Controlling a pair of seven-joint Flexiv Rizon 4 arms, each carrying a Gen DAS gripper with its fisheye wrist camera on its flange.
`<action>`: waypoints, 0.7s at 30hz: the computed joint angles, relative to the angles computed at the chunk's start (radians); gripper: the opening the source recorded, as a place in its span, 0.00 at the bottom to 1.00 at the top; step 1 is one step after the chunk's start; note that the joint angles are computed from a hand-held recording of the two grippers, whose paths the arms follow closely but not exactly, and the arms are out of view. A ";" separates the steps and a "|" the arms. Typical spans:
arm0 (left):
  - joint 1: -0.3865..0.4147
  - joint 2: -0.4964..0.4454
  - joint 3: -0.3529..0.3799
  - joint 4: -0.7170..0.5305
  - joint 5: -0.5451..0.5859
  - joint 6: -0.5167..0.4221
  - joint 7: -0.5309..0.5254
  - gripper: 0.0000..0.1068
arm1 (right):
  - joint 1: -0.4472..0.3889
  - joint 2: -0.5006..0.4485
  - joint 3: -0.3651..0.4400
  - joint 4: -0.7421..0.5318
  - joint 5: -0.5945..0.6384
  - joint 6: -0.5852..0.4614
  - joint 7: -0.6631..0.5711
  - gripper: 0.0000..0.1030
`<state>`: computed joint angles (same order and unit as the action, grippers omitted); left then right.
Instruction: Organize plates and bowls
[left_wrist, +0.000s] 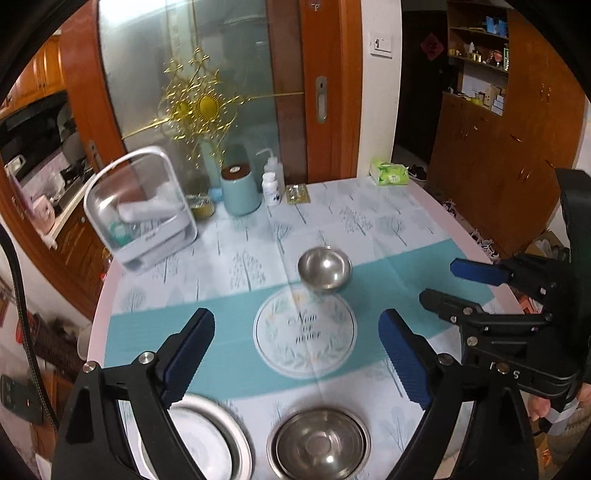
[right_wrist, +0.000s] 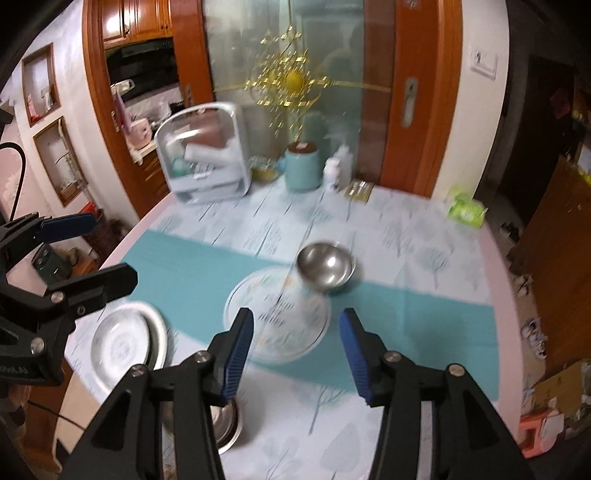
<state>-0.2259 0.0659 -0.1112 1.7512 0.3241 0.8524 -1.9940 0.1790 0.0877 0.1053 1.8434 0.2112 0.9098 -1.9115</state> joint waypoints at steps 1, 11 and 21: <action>0.006 -0.023 -0.002 -0.021 0.000 0.001 0.012 0.84 | 0.000 -0.019 -0.002 -0.016 -0.022 0.011 0.019 0.48; 0.017 -0.303 0.046 -0.223 -0.167 -0.002 0.150 0.84 | -0.011 -0.268 -0.006 -0.237 -0.120 0.002 0.165 0.48; 0.011 -0.627 0.105 -0.500 -0.259 -0.091 0.209 0.84 | -0.029 -0.533 0.004 -0.484 -0.185 -0.132 0.309 0.48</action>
